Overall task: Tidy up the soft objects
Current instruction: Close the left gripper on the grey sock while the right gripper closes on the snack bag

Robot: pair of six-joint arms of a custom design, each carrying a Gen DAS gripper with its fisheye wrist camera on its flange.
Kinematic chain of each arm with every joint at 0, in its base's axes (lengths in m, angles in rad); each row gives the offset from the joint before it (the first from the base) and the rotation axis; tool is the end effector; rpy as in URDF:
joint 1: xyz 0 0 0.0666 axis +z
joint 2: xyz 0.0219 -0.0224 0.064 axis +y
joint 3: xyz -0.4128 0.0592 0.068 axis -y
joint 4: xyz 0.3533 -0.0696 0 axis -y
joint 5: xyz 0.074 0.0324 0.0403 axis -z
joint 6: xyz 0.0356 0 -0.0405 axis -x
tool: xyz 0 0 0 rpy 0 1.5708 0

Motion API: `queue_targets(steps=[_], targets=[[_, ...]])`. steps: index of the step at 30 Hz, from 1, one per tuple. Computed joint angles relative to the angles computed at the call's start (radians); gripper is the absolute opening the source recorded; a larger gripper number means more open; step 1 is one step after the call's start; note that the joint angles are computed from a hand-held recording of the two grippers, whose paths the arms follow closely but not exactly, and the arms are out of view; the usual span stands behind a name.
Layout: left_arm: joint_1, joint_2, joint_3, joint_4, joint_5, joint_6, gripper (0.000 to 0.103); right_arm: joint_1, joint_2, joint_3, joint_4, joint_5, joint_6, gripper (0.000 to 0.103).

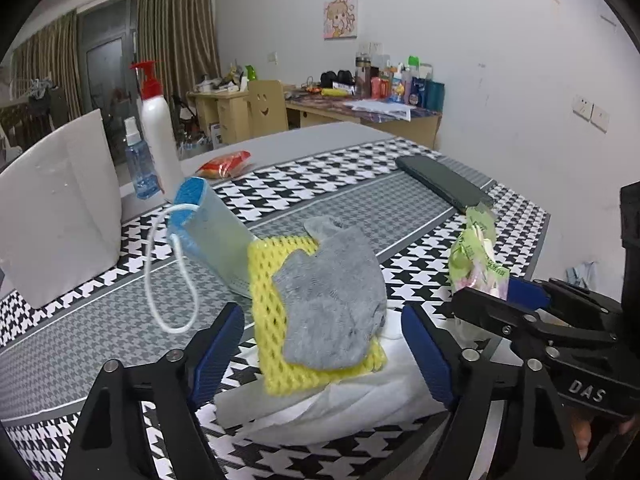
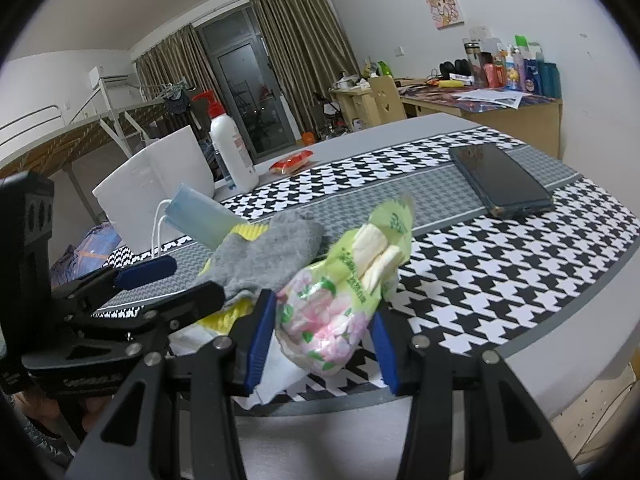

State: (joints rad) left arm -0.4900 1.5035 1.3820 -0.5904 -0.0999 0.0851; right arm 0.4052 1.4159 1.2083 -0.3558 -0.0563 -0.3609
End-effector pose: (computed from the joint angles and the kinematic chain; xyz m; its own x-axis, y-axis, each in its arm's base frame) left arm 0.4386 -0.2304 0.4326 -0.6085 0.2287 -0.7599 0.3512 0.9363 0.0006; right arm 0.4254 0.1842 0.4175 -0.6136 0.1204 -0.7804 -0.2358 0.9153 0.3267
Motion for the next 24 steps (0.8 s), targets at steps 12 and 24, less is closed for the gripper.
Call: queue_targets(steps=[12,24], targets=[[-0.016,0.041,0.044,-0.056,-0.011,0.000,0.035,-0.018,-0.008,-0.022,0.020,-0.023,-0.008,0.051],[-0.023,0.004,0.018,-0.009,-0.016,-0.024,0.017,-0.018,-0.022,-0.034,0.028,-0.021,-0.008,0.051]])
